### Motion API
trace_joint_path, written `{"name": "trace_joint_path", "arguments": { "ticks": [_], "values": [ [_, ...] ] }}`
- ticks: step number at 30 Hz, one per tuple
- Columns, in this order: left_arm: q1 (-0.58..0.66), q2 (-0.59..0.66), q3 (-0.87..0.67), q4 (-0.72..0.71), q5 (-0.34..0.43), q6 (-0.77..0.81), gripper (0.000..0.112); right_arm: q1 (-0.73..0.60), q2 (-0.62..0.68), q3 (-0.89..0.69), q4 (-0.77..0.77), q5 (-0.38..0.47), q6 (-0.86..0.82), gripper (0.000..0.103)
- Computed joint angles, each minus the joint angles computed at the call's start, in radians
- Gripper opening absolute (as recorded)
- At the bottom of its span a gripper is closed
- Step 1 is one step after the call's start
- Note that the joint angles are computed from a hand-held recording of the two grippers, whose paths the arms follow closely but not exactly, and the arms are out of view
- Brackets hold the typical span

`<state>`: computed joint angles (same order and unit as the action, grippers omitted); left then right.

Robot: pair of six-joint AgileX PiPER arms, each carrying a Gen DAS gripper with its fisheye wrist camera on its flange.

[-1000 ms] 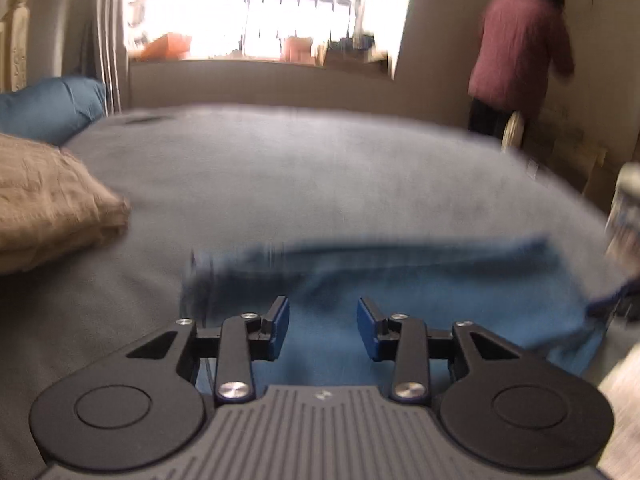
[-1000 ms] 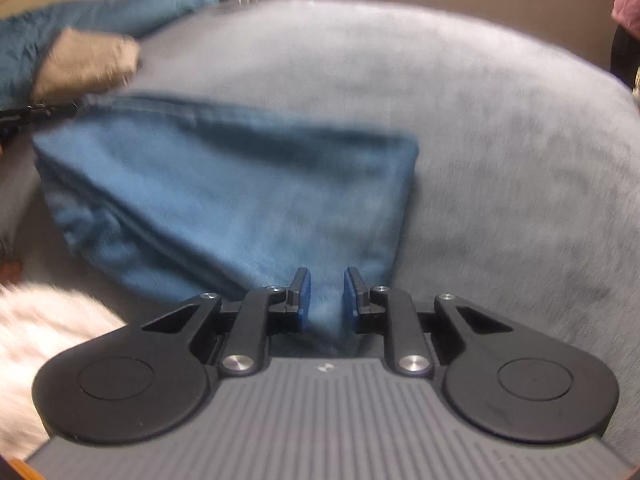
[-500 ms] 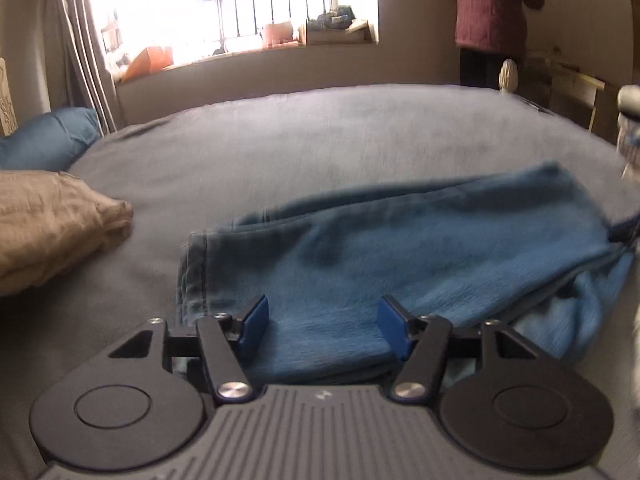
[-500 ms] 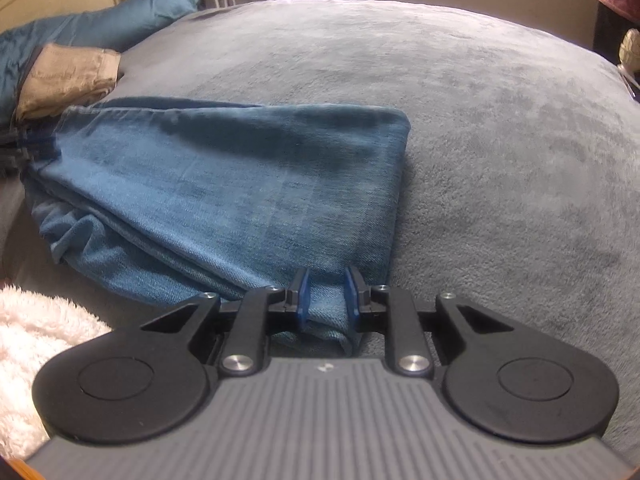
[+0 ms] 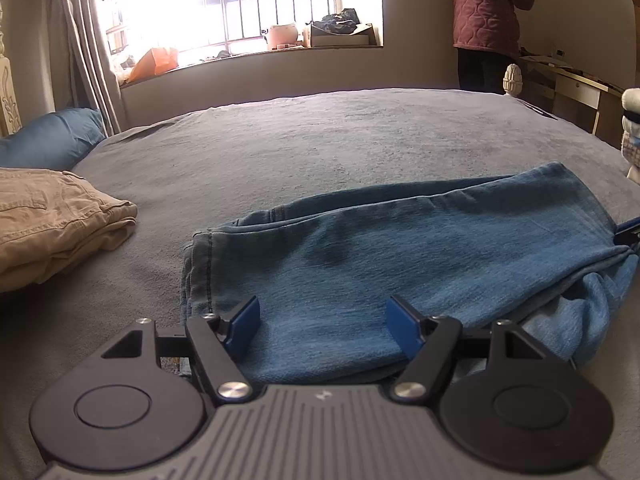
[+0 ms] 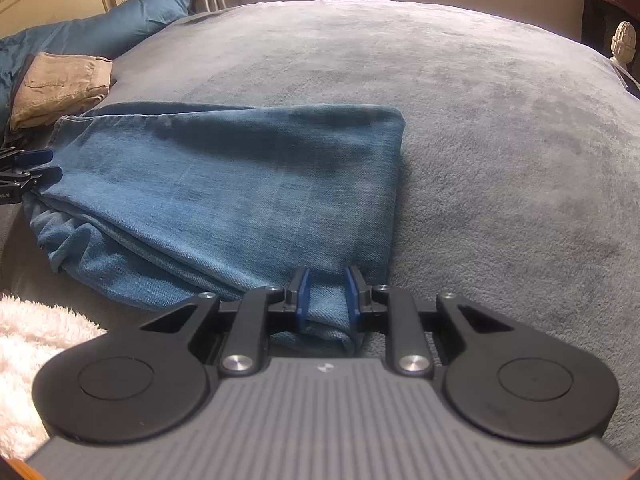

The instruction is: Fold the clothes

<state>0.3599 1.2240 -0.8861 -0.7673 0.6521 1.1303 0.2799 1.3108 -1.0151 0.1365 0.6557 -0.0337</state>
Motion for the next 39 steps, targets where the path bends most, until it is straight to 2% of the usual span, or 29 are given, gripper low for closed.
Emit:
{"name": "trace_joint_path", "arguments": {
  "ticks": [14,22,28,32,39],
  "values": [
    [0.012,0.008,-0.004,-0.019,0.01,0.018,0.072,0.012,0.01,-0.016,-0.03,0.014,0.03,0.019],
    [0.018,0.013,-0.066,0.051,0.053,-0.086,0.073,0.013,0.011,-0.017,-0.035,0.015,0.036,0.019],
    [0.045,-0.013,-0.108,-0.021,0.114,-0.066,0.076,0.012,0.007,-0.007,-0.028,0.003,0.046,0.019],
    [-0.032,-0.015,-0.12,-0.015,0.097,-0.103,0.076,0.009,0.004,-0.001,-0.02,-0.004,0.049,0.019],
    [-0.209,0.004,-0.082,0.14,0.005,-0.274,0.076,0.018,0.001,0.001,-0.035,-0.004,0.068,0.019]
  ]
}}
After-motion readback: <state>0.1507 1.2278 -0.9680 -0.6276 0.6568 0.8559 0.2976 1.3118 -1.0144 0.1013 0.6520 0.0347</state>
